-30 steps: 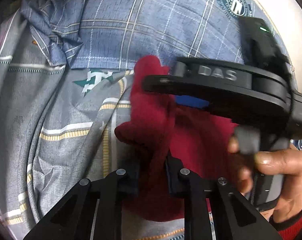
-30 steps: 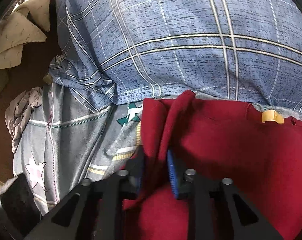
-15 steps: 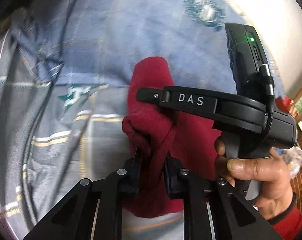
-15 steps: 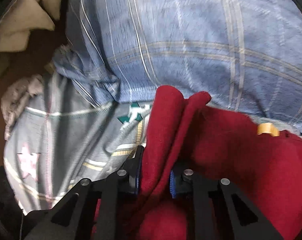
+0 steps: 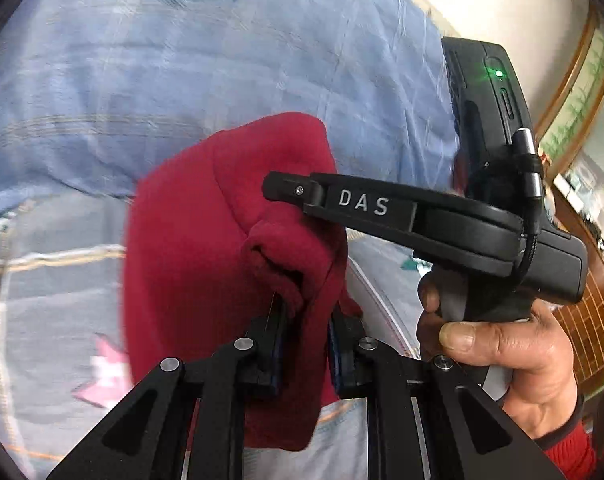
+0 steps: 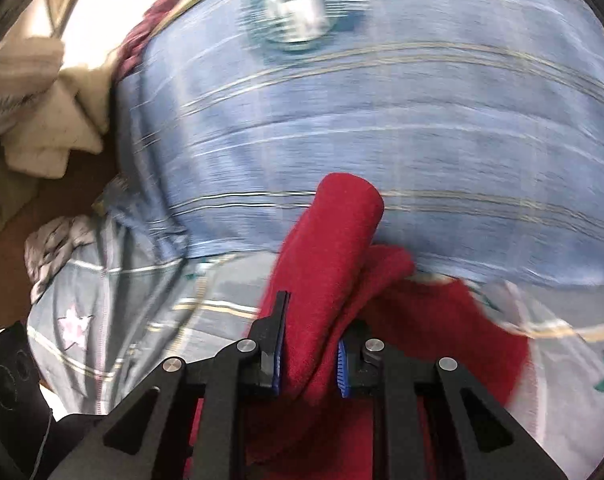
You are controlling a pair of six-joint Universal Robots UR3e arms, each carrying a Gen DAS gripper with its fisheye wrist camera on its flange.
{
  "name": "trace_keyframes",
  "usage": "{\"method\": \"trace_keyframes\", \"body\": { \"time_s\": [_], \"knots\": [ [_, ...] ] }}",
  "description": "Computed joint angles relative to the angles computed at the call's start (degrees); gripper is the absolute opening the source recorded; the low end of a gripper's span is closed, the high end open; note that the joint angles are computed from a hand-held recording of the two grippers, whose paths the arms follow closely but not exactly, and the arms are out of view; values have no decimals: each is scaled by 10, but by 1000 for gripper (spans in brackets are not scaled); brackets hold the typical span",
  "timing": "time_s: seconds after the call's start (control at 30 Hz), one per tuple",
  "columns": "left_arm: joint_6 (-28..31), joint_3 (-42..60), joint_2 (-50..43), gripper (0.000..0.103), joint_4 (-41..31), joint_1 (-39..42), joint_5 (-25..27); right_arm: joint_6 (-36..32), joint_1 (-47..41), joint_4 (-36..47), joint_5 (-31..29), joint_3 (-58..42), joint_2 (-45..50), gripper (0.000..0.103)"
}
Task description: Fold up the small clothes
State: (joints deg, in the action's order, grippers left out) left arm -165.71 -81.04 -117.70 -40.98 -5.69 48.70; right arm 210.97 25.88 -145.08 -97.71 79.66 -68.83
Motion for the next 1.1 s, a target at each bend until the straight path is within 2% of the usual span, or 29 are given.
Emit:
{"method": "trace_keyframes", "body": {
  "time_s": [0.07, 0.13, 0.23, 0.3, 0.33, 0.4, 0.5, 0.57, 0.67, 0.8, 0.87, 0.93, 0.97, 1.0, 1.1],
  "knots": [
    [-11, 21, -29, 17, 7, -27, 25, 7, -22, -27, -1, 82, -38, 18],
    [-12, 62, -58, 19, -17, -49, 59, 20, -52, -60, 16, 153, -61, 18],
    [14, 62, -47, 30, -59, -37, 54, 35, -86, -106, 59, 217, -56, 18],
    [30, 31, -12, 50, -64, -12, 42, 33, -86, -124, 58, 232, -52, 18],
    [34, 9, 8, 54, -59, 2, 36, 35, -86, -133, 57, 239, -56, 20],
    [55, -38, 51, 60, -51, 38, 13, 49, -89, -129, 61, 250, -74, 27],
    [94, -102, 118, 61, -44, 88, 28, 72, -86, -104, 61, 263, -112, 36],
    [102, -133, 143, 61, -23, 105, 51, 76, -66, -99, 36, 270, -139, 48],
    [91, -163, 173, 61, -22, 112, 86, 83, -9, -84, -25, 233, -136, 57],
    [67, -178, 175, 61, -7, 90, 121, 37, 42, -24, -70, 130, -69, 57],
    [55, -171, 154, 61, 7, 66, 138, 28, 51, 4, -76, 113, -45, 55],
    [55, -173, 143, 61, 21, 54, 142, 37, 49, 29, -65, 141, -51, 51],
    [53, -172, 135, 61, 30, 49, 146, 47, 58, 41, -78, 155, -56, 47],
    [46, -171, 127, 61, 41, 43, 151, 57, 66, 58, -90, 168, -62, 46],
    [33, -154, 81, 61, 79, 39, 149, 86, 61, 40, -65, 224, -99, 48]
  ]
}}
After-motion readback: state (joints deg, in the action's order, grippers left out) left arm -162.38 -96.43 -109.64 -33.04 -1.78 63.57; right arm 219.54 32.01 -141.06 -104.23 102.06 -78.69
